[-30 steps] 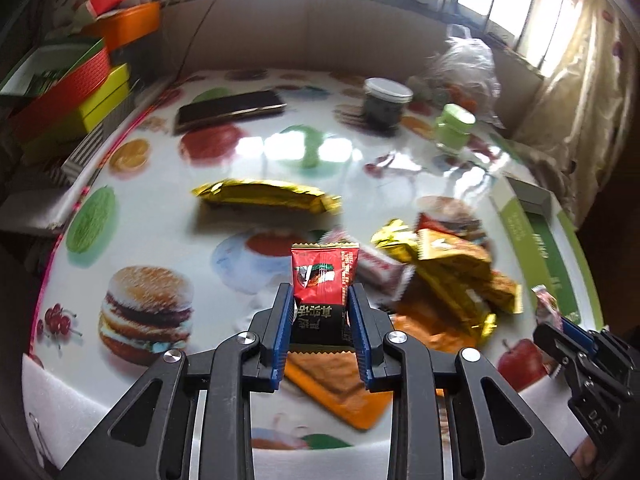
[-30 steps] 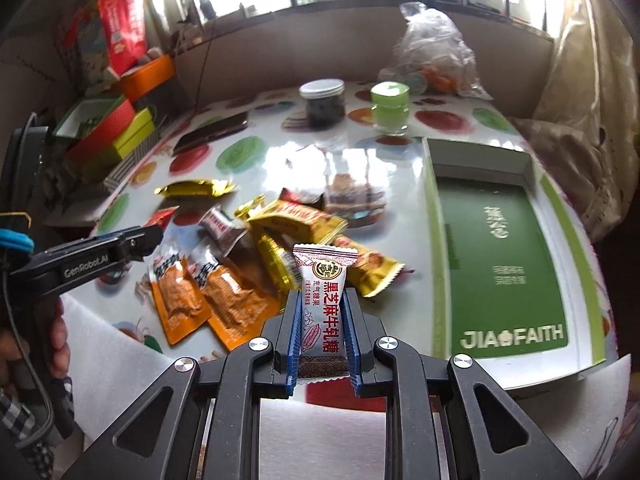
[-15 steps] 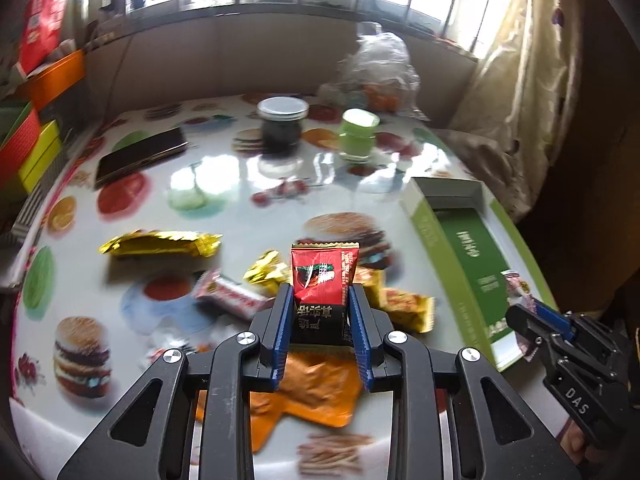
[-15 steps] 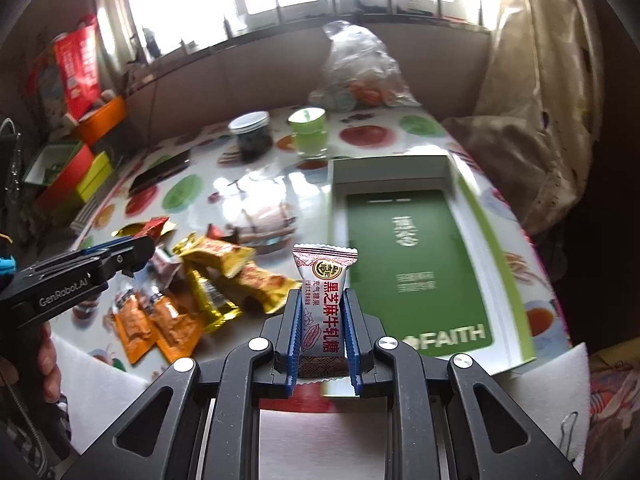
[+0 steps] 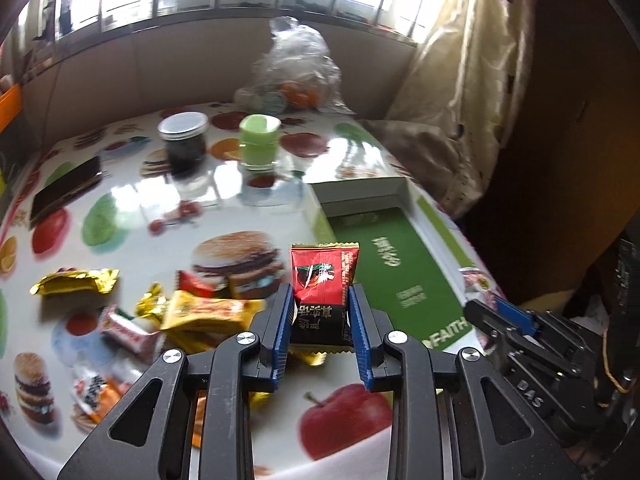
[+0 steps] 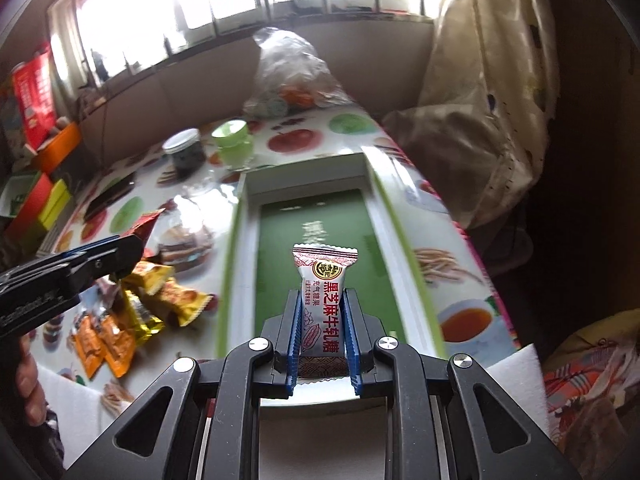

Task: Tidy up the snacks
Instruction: 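Carry both candies to the green box with both grippers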

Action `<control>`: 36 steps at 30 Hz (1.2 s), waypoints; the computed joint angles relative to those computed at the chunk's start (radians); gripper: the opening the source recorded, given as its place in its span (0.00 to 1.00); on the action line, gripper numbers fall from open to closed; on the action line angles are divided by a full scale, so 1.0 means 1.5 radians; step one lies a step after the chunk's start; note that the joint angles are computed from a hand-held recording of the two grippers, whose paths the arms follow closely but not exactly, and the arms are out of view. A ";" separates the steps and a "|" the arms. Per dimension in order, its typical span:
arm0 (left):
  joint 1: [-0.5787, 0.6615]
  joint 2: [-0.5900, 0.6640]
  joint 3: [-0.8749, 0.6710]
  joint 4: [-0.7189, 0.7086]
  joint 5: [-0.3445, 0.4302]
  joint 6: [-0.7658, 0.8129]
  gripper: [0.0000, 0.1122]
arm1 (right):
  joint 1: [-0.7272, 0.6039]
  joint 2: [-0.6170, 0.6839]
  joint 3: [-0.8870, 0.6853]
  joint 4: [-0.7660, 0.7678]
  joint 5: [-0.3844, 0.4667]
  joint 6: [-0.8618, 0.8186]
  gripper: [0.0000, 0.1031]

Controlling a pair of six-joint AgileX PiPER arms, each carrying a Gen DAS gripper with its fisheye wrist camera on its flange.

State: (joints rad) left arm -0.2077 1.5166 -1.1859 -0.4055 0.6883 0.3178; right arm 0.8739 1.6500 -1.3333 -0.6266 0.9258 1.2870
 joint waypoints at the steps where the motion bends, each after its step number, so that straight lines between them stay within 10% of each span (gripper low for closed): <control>1: -0.010 0.006 -0.003 -0.002 -0.001 0.000 0.26 | -0.007 -0.002 0.007 0.005 -0.003 -0.003 0.18; 36: -0.157 0.131 -0.054 0.105 0.003 -0.153 0.26 | -0.099 -0.003 0.097 0.077 -0.120 -0.128 0.18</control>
State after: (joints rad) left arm -0.4427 1.7131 -1.2669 -0.2481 0.6925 0.0889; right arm 0.7249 1.6461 -1.1878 -0.5105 0.7455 1.0950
